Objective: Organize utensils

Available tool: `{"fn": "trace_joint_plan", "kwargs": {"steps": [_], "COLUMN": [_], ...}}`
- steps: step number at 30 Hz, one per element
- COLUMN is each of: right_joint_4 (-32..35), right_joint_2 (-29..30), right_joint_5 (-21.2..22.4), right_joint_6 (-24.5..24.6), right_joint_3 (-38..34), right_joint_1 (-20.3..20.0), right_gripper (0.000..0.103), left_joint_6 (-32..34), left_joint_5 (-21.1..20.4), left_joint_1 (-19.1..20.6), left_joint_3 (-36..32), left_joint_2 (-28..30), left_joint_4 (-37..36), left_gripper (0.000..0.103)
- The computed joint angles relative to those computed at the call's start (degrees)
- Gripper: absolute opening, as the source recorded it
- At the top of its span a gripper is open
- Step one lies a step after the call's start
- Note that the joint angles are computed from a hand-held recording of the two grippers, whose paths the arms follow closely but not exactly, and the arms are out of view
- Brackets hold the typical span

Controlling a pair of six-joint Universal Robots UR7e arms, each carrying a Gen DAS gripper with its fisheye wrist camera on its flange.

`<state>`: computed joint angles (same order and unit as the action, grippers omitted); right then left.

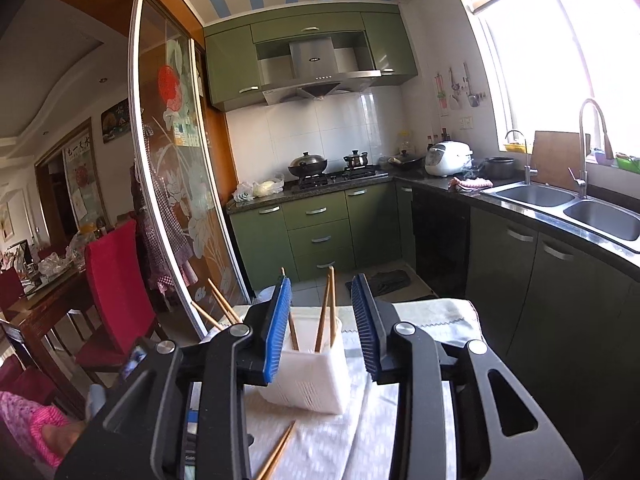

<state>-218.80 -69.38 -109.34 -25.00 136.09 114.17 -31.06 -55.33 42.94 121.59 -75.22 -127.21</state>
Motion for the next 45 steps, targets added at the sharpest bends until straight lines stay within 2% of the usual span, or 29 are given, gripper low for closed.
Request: {"fn": "trace_joint_plan", "kwargs": {"steps": [6,12,22,25,28,30,31,33,37,45], "right_joint_4": [0.5,4.2,6.2,7.4,7.3,6.3,5.9,4.8,2.2,11.6], "right_joint_2": [-7.4,-11.8,-13.3,-13.2,-12.2,-10.9,-10.4,-8.9,-3.9,7.2], "right_joint_5": [2.6,9.1,11.2,10.1,7.7,5.2,4.1,1.5,-4.8,-7.2], "right_joint_6": [3.0,4.9,4.9,5.6,5.8,5.5,5.4,4.8,3.3,4.5], "right_joint_3": [7.8,10.8,11.6,11.3,11.1,10.9,10.8,10.4,8.8,2.2], "right_joint_1": [-6.6,-12.9,-14.3,-13.7,-12.7,-11.7,-11.2,-10.2,-7.7,-6.9], "right_gripper": [0.033,0.033,0.033,0.033,0.037,0.04,0.04,0.04,0.045,0.045], "left_joint_6": [-2.6,-4.1,-4.7,-4.8,-5.1,-5.1,-5.2,-4.9,-3.8,0.5], "left_joint_5": [-0.9,0.4,2.0,3.1,4.1,4.1,3.8,3.6,6.0,12.7], "left_joint_1": [2.6,2.6,2.4,2.1,1.5,1.4,1.5,1.7,0.8,-4.6], "left_joint_3": [-2.6,-3.6,-4.8,-5.8,-5.9,-5.9,-5.8,-5.1,-1.7,7.8], "left_joint_2": [3.7,5.9,9.4,11.3,12.5,12.8,12.7,11.9,8.0,-1.9], "left_joint_4": [3.4,6.1,7.5,7.9,7.4,6.4,6.0,4.7,0.8,-12.3], "left_gripper": [0.048,0.045,0.044,0.04,0.032,0.013,0.009,0.009,0.009,0.009]}}
